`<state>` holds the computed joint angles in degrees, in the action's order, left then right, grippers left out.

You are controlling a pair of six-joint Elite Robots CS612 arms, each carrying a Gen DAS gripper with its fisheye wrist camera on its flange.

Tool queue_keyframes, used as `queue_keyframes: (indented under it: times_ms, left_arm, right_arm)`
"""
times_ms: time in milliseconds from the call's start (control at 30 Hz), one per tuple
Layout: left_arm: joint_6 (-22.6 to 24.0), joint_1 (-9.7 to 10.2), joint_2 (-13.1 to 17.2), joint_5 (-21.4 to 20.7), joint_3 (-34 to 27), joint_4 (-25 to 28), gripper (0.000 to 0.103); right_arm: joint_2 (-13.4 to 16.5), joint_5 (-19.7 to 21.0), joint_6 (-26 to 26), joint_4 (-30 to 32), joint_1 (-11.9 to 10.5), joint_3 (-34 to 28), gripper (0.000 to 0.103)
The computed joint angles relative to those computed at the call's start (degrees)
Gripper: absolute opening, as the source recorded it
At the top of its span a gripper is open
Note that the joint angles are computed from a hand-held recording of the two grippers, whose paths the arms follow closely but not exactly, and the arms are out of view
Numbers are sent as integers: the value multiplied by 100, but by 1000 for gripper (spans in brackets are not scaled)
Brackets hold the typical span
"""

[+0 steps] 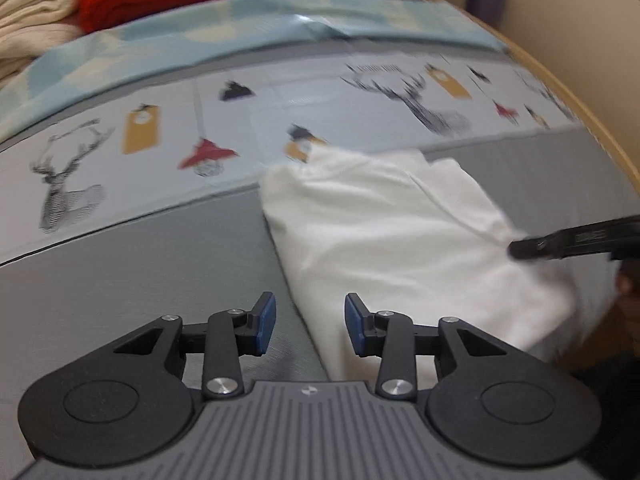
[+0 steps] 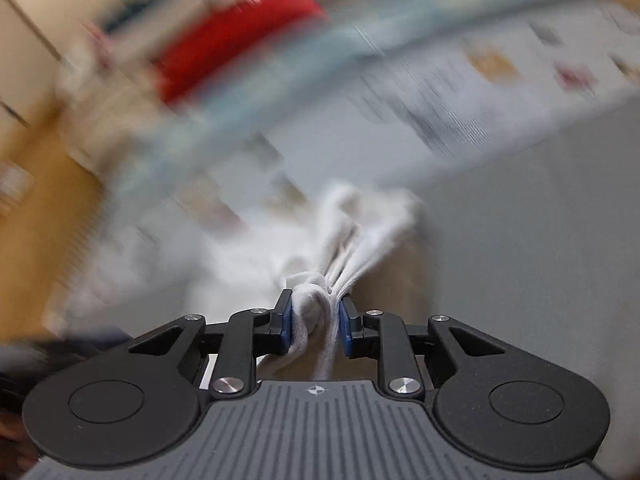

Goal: Fold small clothes

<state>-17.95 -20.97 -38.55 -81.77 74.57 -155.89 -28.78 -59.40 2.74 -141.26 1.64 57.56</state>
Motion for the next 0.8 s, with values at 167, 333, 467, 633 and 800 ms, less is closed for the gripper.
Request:
queue_keyframes:
  times_ms: [167,333,467,633,800]
  left_arm:
    - [303,-22,138,-477,-227,406,43]
    - [390,-16,310,-746,-541,1094,43]
    - [873,-101,478,-533,-835,2053,44]
    - [919,-98,520,-582,-904,2192,45]
    - [136,57,412,-1031,-668,1034,47]
  right_arm:
    - [86,-693,-477,865,62,-264,26]
    - [72,-271,-585,780,4,-234,51]
    - [197,-339,-1178,1757,73,-566,51]
    - [96,-756,-1785,1706,162,-419,9]
    - [79,-1162,-1078,912,153,-289,8]
